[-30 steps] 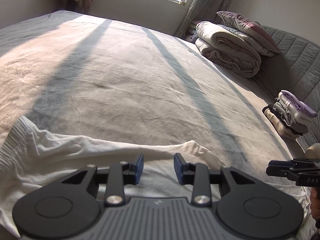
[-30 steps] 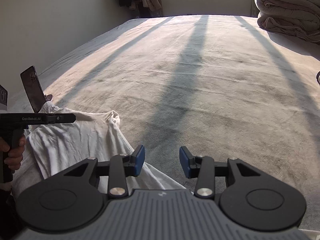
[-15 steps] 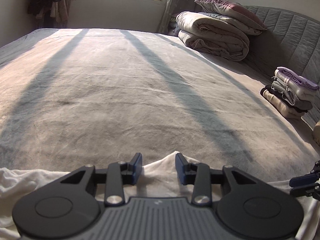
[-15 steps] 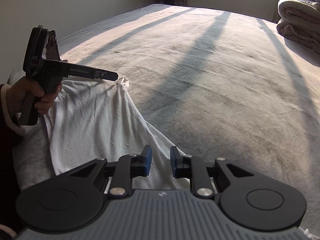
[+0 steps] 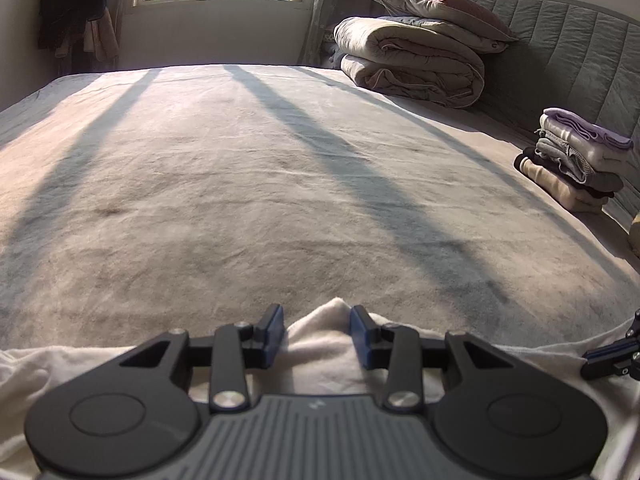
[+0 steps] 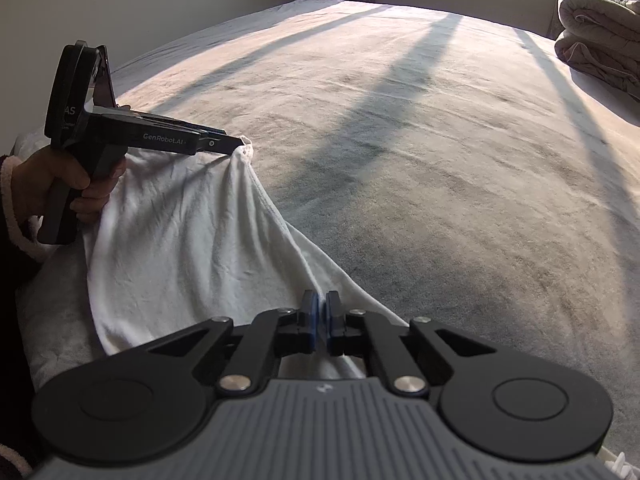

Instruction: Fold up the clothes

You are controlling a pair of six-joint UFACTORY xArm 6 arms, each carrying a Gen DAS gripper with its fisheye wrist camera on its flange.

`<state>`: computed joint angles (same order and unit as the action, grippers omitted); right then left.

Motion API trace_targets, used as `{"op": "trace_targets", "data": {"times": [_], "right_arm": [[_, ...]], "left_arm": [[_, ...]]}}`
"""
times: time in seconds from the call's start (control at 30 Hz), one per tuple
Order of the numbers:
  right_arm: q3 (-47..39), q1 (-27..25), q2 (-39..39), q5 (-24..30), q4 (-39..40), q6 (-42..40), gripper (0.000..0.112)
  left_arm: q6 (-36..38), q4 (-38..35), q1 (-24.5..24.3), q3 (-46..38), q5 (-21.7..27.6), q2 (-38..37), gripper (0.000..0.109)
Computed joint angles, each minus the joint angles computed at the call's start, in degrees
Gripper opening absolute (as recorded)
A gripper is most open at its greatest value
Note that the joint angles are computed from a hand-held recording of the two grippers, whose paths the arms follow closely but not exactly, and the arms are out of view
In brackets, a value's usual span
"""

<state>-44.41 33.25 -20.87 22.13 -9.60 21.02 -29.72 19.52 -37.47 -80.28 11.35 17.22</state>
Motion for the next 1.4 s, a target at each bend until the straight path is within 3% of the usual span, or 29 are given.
{"op": "trace_targets", "data": {"times": [0.1, 0.23, 0.4, 0.53, 0.6, 0.67, 0.77, 0.9, 1.13, 1.27, 1.4], "right_arm": [[0.4, 0.3, -1.3, 0.1, -9.7, 8.2, 0.002], [0.1, 0.6, -2.9, 1.7, -23.0, 19.5, 0.002], [-2.6, 1.4, 1.0, 6.5, -23.4, 17.4, 0.002], [-4.0, 2.3, 2.2, 8.4, -24.6, 18.0, 0.006], [-4.3, 2.4, 2.0, 8.4, -24.5, 18.8, 0.015], [-4.6, 2.7, 1.9, 8.0, -25.7, 20.3, 0.015], [-4.9, 2.9, 2.3, 5.1, -25.4, 20.8, 0.016], [-5.7, 3.9, 3.9, 0.6, -20.6, 17.9, 0.037], [-8.4, 7.8, 8.0, -6.2, -18.7, 15.4, 0.037], [-9.6, 9.6, 10.8, -11.2, -17.7, 14.9, 0.020], [-11.9, 11.6, 14.9, -15.5, -13.8, 11.9, 0.020]], "left_arm": [[-5.6, 6.4, 0.2, 0.8, -1.4, -0.3, 0.006], [-16.6, 17.1, 1.2, 1.4, -3.1, -0.8, 0.005], [-18.0, 20.5, 0.4, -0.1, 0.1, -0.1, 0.008], [-16.5, 17.6, 0.5, 0.6, -0.2, -0.7, 0.012], [-13.8, 12.5, 0.6, 1.8, -1.1, -1.6, 0.026], [-12.6, 9.7, 0.9, 3.3, -1.5, -3.1, 0.032], [-14.3, 9.5, 1.8, 7.1, -2.8, -6.8, 0.036], [-21.5, 14.9, 3.6, 12.5, -1.5, -12.4, 0.038], [-30.2, 20.0, 6.8, 21.9, 2.0, -22.7, 0.038], [-34.9, 23.0, 8.9, 27.8, 2.9, -29.4, 0.037], [-35.8, 21.5, 10.6, 33.9, 4.4, -36.0, 0.036]]}}
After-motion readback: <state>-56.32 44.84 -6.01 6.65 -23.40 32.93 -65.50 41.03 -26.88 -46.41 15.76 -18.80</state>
